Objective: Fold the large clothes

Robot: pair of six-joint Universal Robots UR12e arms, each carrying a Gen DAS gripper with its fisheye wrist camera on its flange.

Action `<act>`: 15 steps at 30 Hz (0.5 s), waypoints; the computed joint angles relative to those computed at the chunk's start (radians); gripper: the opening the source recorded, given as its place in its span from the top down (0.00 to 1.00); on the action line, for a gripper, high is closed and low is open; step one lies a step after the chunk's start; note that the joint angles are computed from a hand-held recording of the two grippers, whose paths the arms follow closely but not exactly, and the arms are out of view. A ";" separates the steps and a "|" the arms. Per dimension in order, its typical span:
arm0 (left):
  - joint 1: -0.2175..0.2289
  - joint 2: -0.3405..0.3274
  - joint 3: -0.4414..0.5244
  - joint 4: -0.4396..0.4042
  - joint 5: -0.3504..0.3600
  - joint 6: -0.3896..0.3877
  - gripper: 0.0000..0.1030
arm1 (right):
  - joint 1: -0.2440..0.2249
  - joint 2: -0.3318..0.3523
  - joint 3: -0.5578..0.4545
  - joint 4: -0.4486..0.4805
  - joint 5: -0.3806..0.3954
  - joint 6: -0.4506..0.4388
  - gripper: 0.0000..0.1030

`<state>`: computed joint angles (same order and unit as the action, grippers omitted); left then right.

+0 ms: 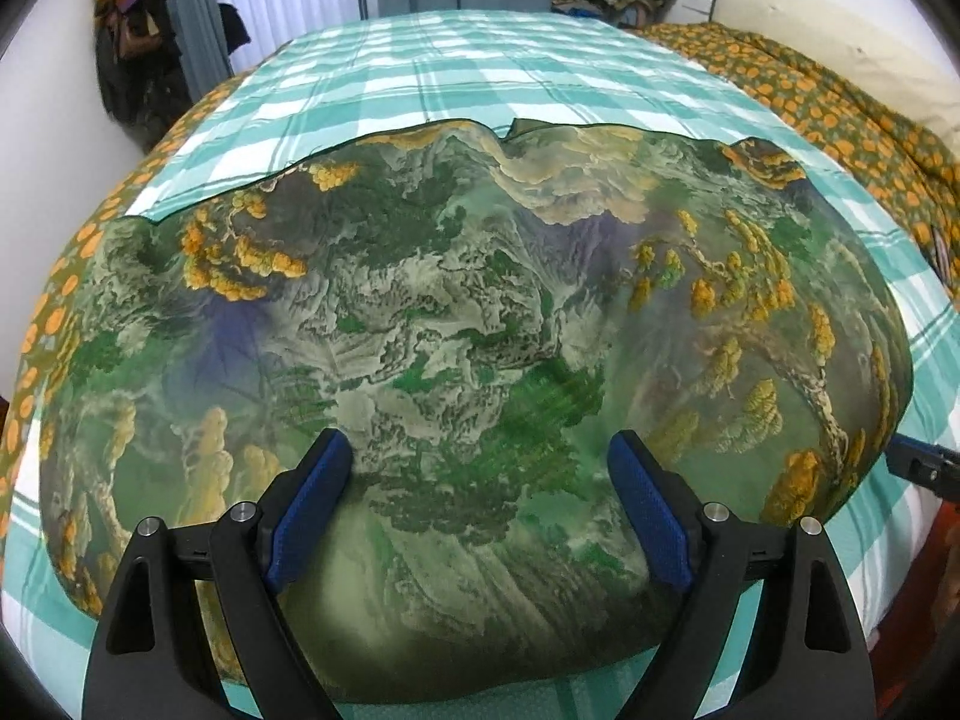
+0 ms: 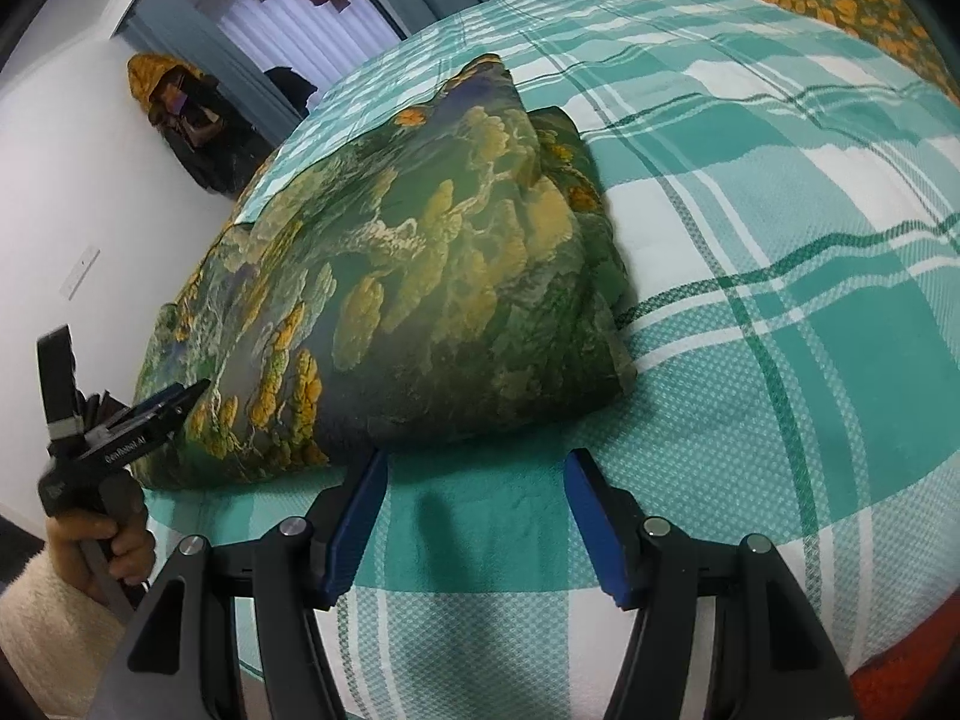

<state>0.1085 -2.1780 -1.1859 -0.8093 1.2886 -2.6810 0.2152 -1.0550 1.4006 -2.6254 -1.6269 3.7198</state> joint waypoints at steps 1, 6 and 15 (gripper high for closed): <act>0.000 0.002 -0.003 0.003 0.002 0.000 0.14 | 0.001 -0.001 0.001 0.001 -0.002 -0.003 0.39; -0.002 0.004 -0.005 0.001 0.009 0.007 0.14 | 0.005 0.001 -0.002 0.009 -0.017 -0.006 0.39; 0.014 0.043 -0.027 -0.040 -0.067 0.001 0.14 | -0.002 -0.019 0.029 -0.035 -0.009 0.071 0.39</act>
